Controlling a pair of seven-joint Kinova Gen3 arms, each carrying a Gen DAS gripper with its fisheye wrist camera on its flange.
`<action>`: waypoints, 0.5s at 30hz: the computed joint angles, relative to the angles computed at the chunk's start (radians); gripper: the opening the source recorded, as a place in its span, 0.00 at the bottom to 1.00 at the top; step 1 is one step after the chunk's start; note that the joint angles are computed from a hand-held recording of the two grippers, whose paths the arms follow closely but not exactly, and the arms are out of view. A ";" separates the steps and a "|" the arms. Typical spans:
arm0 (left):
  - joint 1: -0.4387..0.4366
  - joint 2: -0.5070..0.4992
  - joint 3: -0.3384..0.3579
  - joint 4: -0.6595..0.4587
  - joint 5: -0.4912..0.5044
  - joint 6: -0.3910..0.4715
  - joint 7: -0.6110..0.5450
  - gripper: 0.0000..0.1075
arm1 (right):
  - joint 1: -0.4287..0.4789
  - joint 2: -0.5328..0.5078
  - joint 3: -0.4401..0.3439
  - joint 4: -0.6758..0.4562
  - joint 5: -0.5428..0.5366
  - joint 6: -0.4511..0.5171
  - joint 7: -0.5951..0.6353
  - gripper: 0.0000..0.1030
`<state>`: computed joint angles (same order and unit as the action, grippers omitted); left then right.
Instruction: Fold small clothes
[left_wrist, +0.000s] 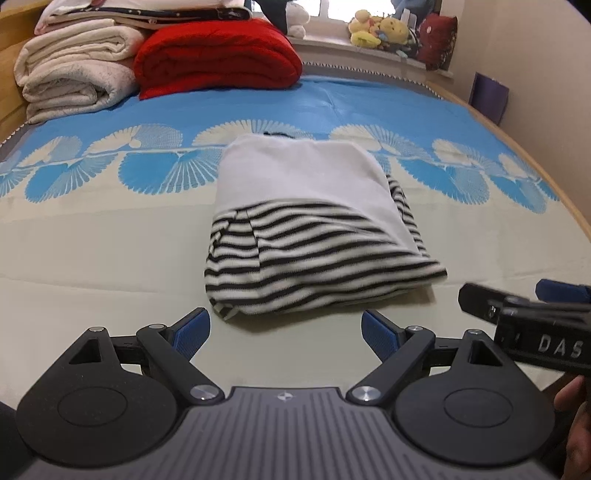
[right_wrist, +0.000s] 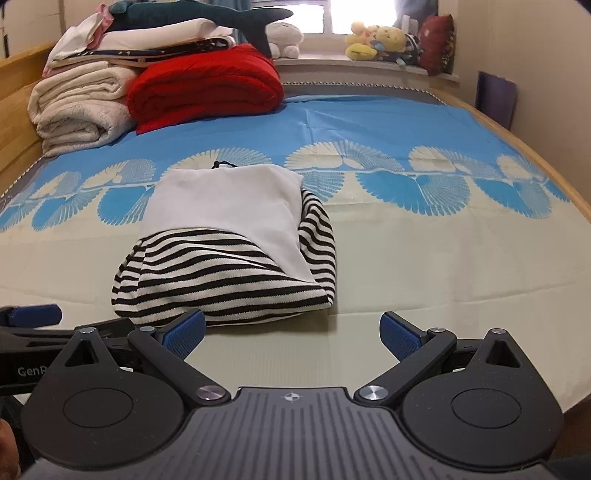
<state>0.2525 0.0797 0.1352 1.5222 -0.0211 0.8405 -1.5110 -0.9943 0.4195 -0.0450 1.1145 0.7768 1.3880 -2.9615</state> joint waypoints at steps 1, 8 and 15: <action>0.004 0.001 0.001 -0.001 -0.007 0.004 0.009 0.86 | 0.000 -0.003 -0.001 0.003 -0.004 -0.003 -0.007 0.97; 0.002 -0.004 0.001 0.007 -0.001 -0.011 0.003 0.86 | -0.003 -0.005 -0.004 0.006 0.006 -0.002 -0.007 0.97; 0.005 0.000 0.002 0.003 -0.003 -0.010 0.011 0.86 | 0.002 -0.010 -0.005 0.009 0.000 -0.004 -0.010 0.97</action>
<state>0.2578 0.0800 0.1375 1.5252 -0.0243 0.8303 -1.5005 -0.9926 0.4094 -0.0500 1.1235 0.7773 1.3843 -2.9717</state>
